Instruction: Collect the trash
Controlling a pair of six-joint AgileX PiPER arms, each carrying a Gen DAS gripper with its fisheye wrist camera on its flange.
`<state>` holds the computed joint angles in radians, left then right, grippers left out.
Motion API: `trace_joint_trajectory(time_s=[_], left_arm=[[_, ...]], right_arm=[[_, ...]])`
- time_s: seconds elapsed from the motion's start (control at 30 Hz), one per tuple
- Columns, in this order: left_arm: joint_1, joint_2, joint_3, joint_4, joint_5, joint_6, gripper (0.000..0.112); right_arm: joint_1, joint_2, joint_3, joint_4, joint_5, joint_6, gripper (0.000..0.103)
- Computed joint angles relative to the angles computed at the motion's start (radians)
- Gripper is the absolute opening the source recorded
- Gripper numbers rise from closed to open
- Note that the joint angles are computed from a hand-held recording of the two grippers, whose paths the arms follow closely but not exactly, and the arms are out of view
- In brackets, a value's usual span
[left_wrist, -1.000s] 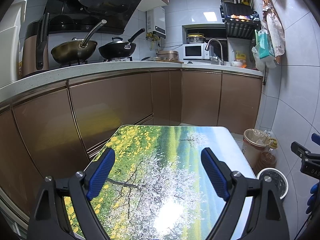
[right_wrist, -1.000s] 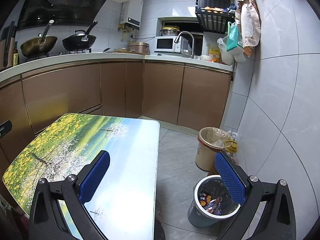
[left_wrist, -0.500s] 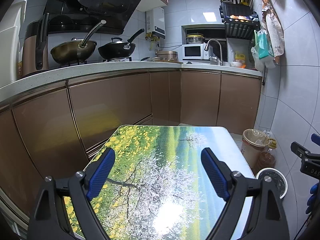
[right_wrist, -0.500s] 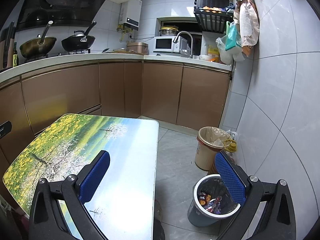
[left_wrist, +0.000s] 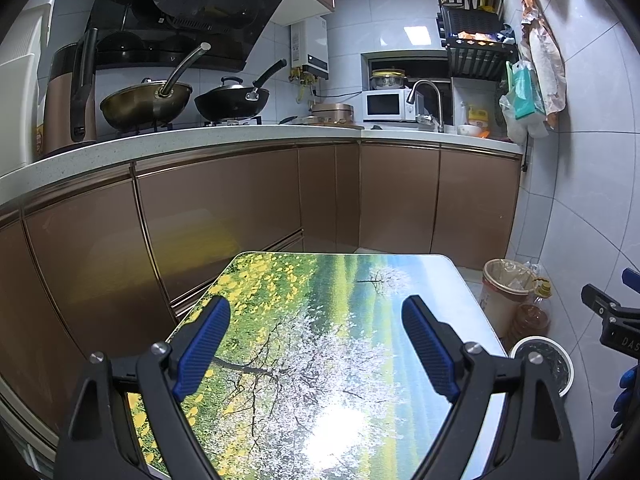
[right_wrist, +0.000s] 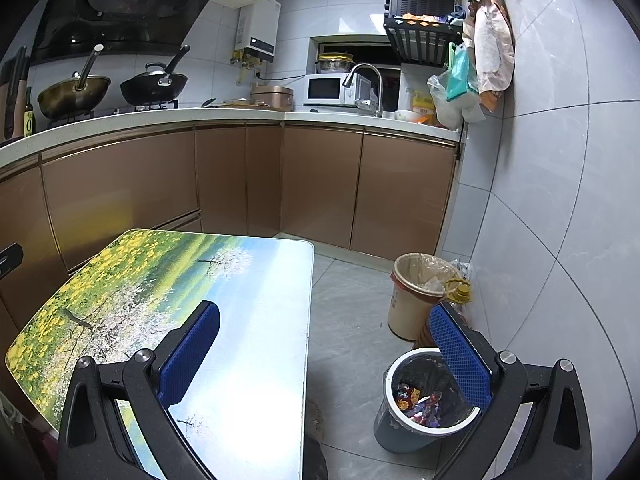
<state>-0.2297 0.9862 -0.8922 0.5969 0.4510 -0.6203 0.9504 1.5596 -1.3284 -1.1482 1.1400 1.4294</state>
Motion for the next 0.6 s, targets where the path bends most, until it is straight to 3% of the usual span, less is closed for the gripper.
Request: trace_joint_trajectory(time_s=[0.6], left_arm=[[-0.001,-0.021,0.000,-0.024,0.001,0.032,0.087]], right_arm=[[0.037,-0.017,0.015,-0.025,0.045,0.038,0.103]])
